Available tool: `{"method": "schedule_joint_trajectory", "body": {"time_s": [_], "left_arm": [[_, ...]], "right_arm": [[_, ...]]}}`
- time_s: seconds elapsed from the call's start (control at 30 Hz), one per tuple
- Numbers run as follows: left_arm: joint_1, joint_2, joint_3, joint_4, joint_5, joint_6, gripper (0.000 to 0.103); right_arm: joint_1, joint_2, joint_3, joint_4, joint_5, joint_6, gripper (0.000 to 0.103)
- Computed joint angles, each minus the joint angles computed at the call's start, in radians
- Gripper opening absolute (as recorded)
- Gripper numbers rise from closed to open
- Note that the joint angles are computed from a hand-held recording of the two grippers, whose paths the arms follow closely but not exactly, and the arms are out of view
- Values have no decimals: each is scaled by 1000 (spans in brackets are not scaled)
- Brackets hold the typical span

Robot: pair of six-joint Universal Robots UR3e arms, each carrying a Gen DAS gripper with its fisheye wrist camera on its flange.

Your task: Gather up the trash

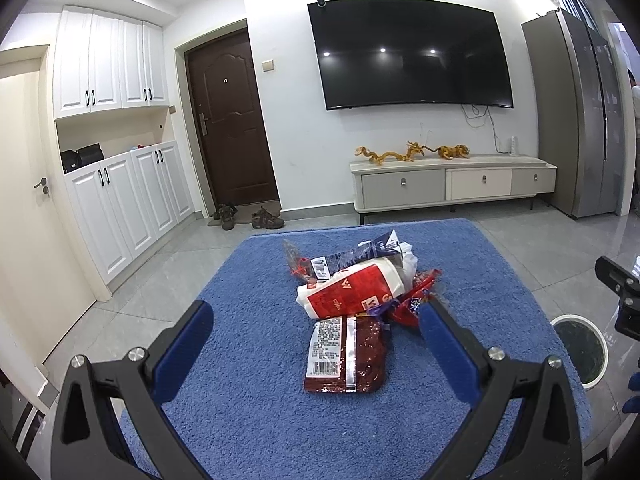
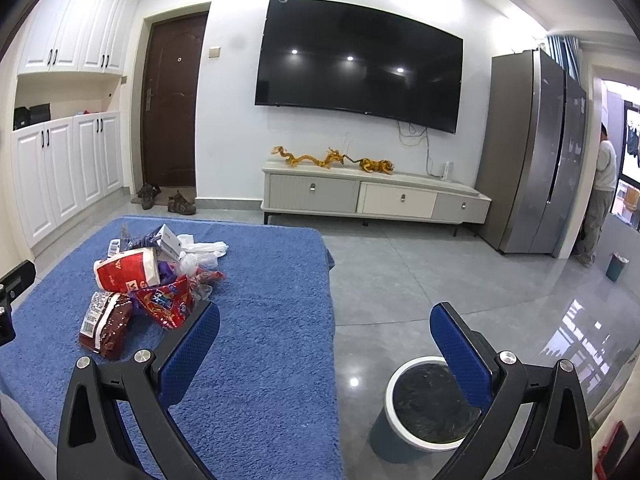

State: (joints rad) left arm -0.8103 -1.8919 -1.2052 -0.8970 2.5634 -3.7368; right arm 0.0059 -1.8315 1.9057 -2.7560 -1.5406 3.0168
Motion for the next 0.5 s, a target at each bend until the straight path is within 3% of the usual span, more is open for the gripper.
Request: {"method": "schedule_joint_trajectory", "body": {"time_s": [0.5], "left_arm": [[27,26,-30,35,-49,35,103]], "right_arm": [[25,23,-36,29,-14,4,103]]}}
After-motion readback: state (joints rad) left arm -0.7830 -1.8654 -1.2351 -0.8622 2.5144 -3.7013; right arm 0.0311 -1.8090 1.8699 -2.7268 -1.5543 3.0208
